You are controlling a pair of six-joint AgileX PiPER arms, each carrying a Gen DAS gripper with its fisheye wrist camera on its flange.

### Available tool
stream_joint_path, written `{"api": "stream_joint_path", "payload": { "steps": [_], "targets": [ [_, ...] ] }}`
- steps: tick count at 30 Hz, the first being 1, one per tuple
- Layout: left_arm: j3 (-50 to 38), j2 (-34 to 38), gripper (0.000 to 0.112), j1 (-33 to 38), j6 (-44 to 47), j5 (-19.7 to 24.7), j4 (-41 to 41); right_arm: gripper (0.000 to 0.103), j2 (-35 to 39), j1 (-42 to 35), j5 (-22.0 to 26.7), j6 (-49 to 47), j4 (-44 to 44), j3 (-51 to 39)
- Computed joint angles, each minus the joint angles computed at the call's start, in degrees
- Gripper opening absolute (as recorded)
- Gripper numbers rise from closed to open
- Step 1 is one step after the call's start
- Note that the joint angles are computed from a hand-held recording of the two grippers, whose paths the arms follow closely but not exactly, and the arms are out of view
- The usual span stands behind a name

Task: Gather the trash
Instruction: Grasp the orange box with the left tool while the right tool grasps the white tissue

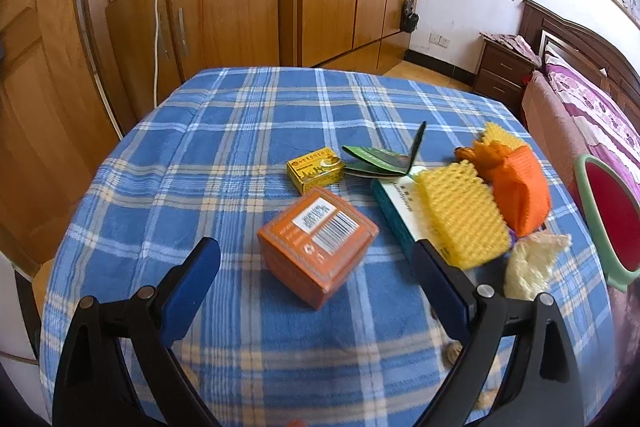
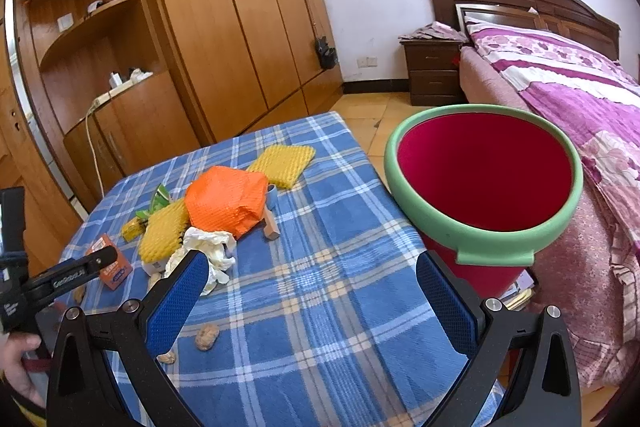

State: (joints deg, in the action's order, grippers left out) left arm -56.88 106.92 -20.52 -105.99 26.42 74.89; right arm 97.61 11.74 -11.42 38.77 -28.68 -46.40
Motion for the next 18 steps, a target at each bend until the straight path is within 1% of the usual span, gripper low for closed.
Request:
{"api": "stream_joint_path", "payload": {
  "steps": [3, 5, 7, 10, 12, 14, 16, 18],
  "targets": [
    [-1.26, 1.37, 0.092, 1.34, 3.03, -1.12, -2.06, 0.103, 0.85, 0.70, 0.91, 1.95, -1.94, -1.21],
    [-1.84, 2.11, 0.084, 2.30, 4.35, -2.42, -3.08, 0.103, 1.48, 1.14, 1.43, 4.97, -4.99, -2.00],
    [-2.15, 2.50, 0.077, 3.36, 6.65, -4.74, -5.25, 0.103, 2.05, 1.61, 1.93, 6.97, -7.06, -2.76],
    [-1.88, 2.68, 0.064, 4.57, 6.95, -7.52, -5.96, 0.103, 3.03, 2.56, 3.02, 11.54, -11.90, -4.28],
    [-1.10, 2.30, 0.064, 4.69, 3.86, -8.25, -2.88, 0.103, 3.75, 3.41, 3.84, 13.17, -13.74, -5.40],
    [-0.12, 1.59, 0.063, 4.56, -0.21, -8.60, 1.15, 0.103, 4.46, 4.03, 4.41, 17.10, -17.88, -6.41],
    [0.90, 0.63, 0.063, 4.17, -3.00, -8.20, 3.71, 0.103, 5.42, 4.53, 4.68, 25.69, -26.71, -7.67],
    [1.42, 0.02, 0.063, 3.72, -3.95, -7.35, 4.43, 0.103, 6.39, 5.06, 4.77, 34.03, -35.10, -8.92]
  ]
}}
